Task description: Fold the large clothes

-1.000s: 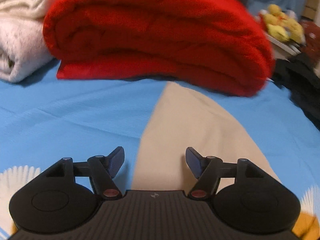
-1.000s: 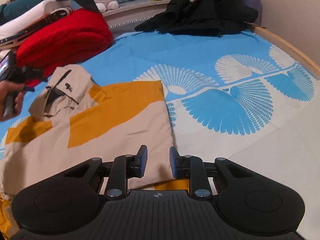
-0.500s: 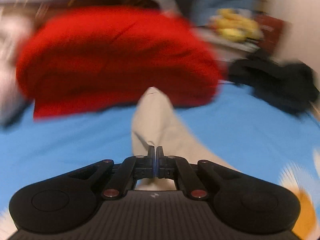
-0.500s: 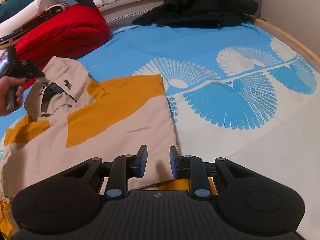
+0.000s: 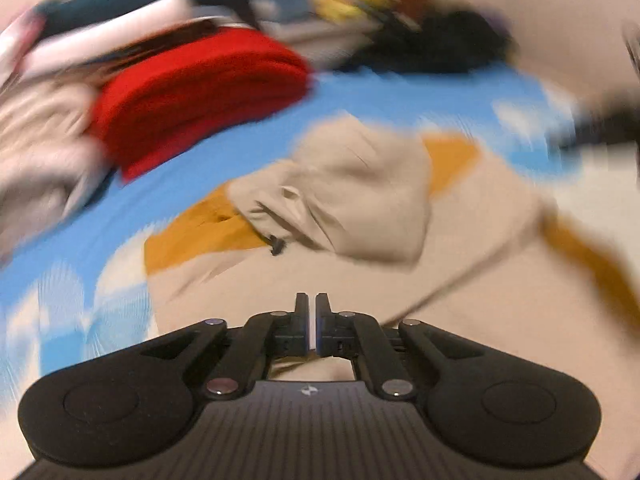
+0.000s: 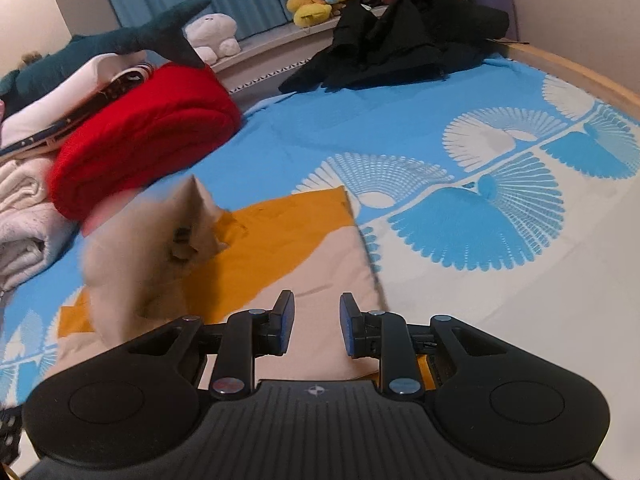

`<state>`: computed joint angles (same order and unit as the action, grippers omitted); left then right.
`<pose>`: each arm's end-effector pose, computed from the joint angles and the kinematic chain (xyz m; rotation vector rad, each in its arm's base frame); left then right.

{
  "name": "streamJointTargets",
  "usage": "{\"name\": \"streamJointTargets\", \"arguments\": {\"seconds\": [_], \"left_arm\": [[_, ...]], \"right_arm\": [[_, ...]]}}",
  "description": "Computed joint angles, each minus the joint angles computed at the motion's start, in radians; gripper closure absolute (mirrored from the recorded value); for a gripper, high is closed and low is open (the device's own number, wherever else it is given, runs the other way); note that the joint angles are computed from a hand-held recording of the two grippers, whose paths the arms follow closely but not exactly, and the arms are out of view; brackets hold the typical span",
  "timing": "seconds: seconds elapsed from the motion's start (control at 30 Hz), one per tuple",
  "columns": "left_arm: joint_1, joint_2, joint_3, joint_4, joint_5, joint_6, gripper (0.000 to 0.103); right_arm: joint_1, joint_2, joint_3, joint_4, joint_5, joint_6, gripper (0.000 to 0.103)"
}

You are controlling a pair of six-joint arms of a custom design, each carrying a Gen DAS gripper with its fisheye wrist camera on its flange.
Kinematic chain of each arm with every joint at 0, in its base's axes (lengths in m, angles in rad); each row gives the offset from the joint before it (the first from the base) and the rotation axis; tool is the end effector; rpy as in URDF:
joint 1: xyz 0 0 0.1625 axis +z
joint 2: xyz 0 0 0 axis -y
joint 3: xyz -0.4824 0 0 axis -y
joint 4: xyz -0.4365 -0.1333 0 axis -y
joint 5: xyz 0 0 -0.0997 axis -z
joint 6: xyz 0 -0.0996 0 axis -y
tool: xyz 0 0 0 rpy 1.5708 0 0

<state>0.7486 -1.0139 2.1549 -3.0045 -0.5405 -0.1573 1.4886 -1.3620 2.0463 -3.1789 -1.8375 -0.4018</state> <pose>-0.2520 -0.5326 0.1549 0.5465 2.1476 -0.8754 0.0595 -0.5818 0.3801 0.2285 -2.4469 1.1063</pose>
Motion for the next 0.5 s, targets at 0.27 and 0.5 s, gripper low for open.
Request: {"name": "streamJointTargets", "arguments": {"seconds": [0.27, 0.5], "left_arm": [[0.107, 0.208, -0.246, -0.153, -0.16, -0.175, 0.039], [0.229, 0.345, -0.395, -0.087, -0.308, -0.536, 0.088]], "right_arm": [[0.015, 0.003, 0.004, 0.008, 0.022, 0.023, 0.077], [0.011, 0.009, -0.017, 0.029, 0.023, 0.032, 0.077]]}}
